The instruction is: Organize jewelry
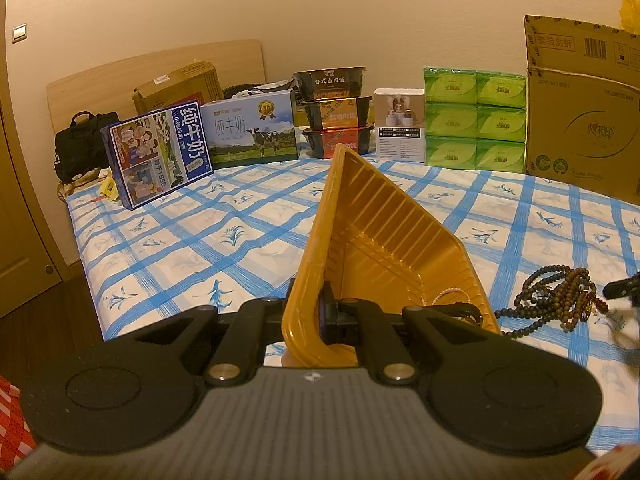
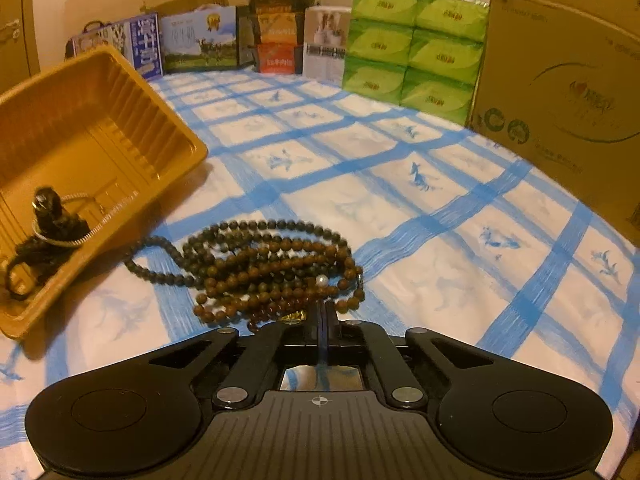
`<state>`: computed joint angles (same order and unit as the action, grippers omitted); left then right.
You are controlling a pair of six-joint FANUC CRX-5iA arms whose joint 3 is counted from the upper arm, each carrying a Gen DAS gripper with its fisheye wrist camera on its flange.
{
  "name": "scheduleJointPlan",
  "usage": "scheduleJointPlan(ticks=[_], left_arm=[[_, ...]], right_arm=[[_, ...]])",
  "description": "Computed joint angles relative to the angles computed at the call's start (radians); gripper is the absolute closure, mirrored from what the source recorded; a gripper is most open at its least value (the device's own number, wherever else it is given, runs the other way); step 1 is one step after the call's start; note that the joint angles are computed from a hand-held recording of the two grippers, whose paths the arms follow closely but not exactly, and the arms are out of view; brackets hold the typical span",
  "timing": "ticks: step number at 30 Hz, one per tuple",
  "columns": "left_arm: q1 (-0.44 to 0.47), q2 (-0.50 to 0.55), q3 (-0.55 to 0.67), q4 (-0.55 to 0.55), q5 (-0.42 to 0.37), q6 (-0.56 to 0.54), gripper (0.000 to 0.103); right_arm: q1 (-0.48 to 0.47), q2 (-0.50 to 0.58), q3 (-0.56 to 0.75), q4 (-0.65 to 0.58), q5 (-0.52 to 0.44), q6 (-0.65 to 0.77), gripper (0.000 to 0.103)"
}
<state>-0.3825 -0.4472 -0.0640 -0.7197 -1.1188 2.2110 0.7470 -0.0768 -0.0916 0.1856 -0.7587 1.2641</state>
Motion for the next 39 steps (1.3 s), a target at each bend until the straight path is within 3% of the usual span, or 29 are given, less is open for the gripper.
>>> scheduleJointPlan(ticks=[6,15,16,19,21,25,27,28,30,31,39], left_arm=[[0.0,-0.005,-0.002,0.0,0.002,-0.004,0.096],[-0.003,-0.002,0.002,0.0,-0.002,-0.004,0.096],[-0.003,-0.001,0.002,0.0,-0.001,-0.003,0.096],[-0.003,-0.003,0.002,0.0,-0.003,-0.004,0.096],[-0.005,-0.002,0.003,-0.002,-0.007,-0.001,0.097],[-0.007,-0.001,0.006,-0.004,-0.01,-0.002,0.097],[-0.004,-0.001,0.005,0.0,-0.008,-0.005,0.097],[-0.003,-0.001,0.006,0.0,-0.008,-0.006,0.097],[-0.005,0.001,0.006,-0.002,-0.008,-0.002,0.097],[-0.005,0.001,0.006,-0.003,-0.008,-0.002,0.097],[-0.002,0.002,0.007,0.0,-0.006,-0.008,0.096]], right_arm=[[0.004,-0.04,-0.008,0.037,0.009,-0.041,0.103],[-0.016,0.015,0.033,-0.034,-0.053,0.015,0.098],[-0.014,0.023,0.034,-0.031,-0.06,0.02,0.093],[-0.017,0.041,0.033,-0.035,-0.07,0.024,0.064],[-0.018,0.034,0.01,-0.028,-0.038,0.026,0.062],[-0.031,0.034,0.006,-0.059,-0.012,0.063,0.062],[-0.039,0.041,0.03,-0.097,-0.033,0.098,0.075],[-0.043,0.042,0.043,-0.122,-0.047,0.119,0.092],[-0.034,0.038,0.041,-0.106,-0.056,0.116,0.093],[-0.031,0.034,0.04,-0.11,-0.058,0.117,0.098],[-0.003,-0.037,0.0,-0.076,-0.048,0.068,0.098]])
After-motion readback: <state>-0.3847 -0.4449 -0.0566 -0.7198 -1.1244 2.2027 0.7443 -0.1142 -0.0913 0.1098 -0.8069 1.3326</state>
